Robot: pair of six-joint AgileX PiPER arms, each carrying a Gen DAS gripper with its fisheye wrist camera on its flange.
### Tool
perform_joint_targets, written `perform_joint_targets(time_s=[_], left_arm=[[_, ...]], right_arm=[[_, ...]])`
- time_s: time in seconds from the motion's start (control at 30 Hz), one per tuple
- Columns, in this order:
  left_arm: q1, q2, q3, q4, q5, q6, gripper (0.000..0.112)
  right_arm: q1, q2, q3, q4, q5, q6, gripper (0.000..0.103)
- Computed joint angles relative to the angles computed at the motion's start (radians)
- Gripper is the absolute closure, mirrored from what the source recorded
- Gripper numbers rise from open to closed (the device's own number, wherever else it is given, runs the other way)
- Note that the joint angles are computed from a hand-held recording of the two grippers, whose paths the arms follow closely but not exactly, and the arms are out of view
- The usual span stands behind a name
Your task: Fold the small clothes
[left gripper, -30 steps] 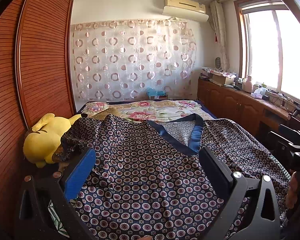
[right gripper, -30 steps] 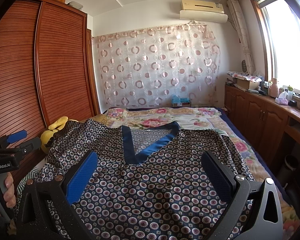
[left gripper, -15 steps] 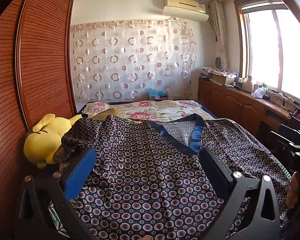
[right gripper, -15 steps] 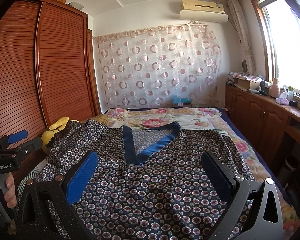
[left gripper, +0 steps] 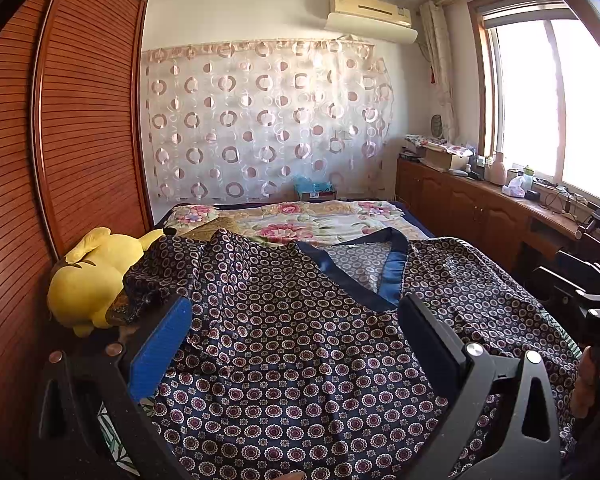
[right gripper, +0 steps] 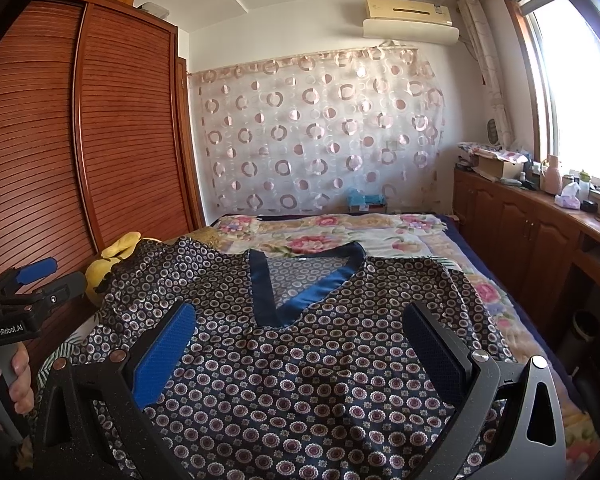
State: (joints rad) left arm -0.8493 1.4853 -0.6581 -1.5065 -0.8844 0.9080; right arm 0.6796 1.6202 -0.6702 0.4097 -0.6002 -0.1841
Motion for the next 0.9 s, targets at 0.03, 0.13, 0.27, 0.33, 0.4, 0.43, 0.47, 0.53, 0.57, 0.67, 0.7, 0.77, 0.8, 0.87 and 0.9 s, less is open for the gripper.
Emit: perform_joint_targets(time_s=[0.03,0.13,0.27,0.33,0.4,0.43,0.47,0.53,0.57,0.67,0.7,0.77,0.8,0.87,0.9], left_arm=[[0.007,-0.003,0.007,0.005,0.007,-0.005,0.009],[0.028,-0.021,0.022,-0.001,0.030,0.005,0.009],[0.068,-0.043,0.056,0.011,0.058,-0.005,0.009],[0.089,-0.045,0.076,0.033,0.070,-0.030,0.009],[0.114,-0.051,0.100,0.060,0.084,-0.057,0.009],[0.124,-0.053,0.107,0.066,0.089,-0.063,0.009],[0.136,-0.053,0.114,0.072,0.095,-0.069,0.009],[0.152,-0.050,0.121,0.074,0.103,-0.072,0.009],[0.163,-0.049,0.126,0.078,0.110,-0.074,0.009],[0.188,-0.045,0.140,0.095,0.125,-0.091,0.009],[0.189,-0.043,0.144,0.094,0.126,-0.094,0.009],[0.217,-0.043,0.159,0.115,0.146,-0.113,0.009],[0.234,-0.044,0.166,0.125,0.160,-0.120,0.009],[0.262,-0.041,0.183,0.159,0.175,-0.150,0.009],[0.278,-0.039,0.192,0.174,0.179,-0.167,0.009]], right_arm=[[-0.002,0.005,-0.006,-0.006,0.008,0.003,0.000],[-0.012,0.014,-0.017,-0.035,0.028,0.021,0.000],[-0.021,0.019,-0.031,-0.059,0.056,0.031,0.000],[-0.025,0.027,-0.045,-0.077,0.075,0.042,0.000],[-0.035,0.025,-0.053,-0.106,0.096,0.061,0.000],[-0.038,0.024,-0.057,-0.117,0.105,0.066,0.000],[-0.040,0.024,-0.063,-0.121,0.116,0.064,0.000],[-0.040,0.026,-0.073,-0.123,0.132,0.058,0.000],[-0.040,0.028,-0.078,-0.132,0.138,0.064,0.000],[-0.053,0.032,-0.096,-0.179,0.168,0.094,0.000],[-0.058,0.034,-0.103,-0.197,0.178,0.107,0.000],[-0.072,0.048,-0.123,-0.259,0.199,0.146,0.000],[-0.075,0.057,-0.139,-0.275,0.215,0.145,0.000],[-0.084,0.073,-0.175,-0.322,0.251,0.166,0.000],[-0.090,0.081,-0.192,-0.367,0.269,0.200,0.000]])
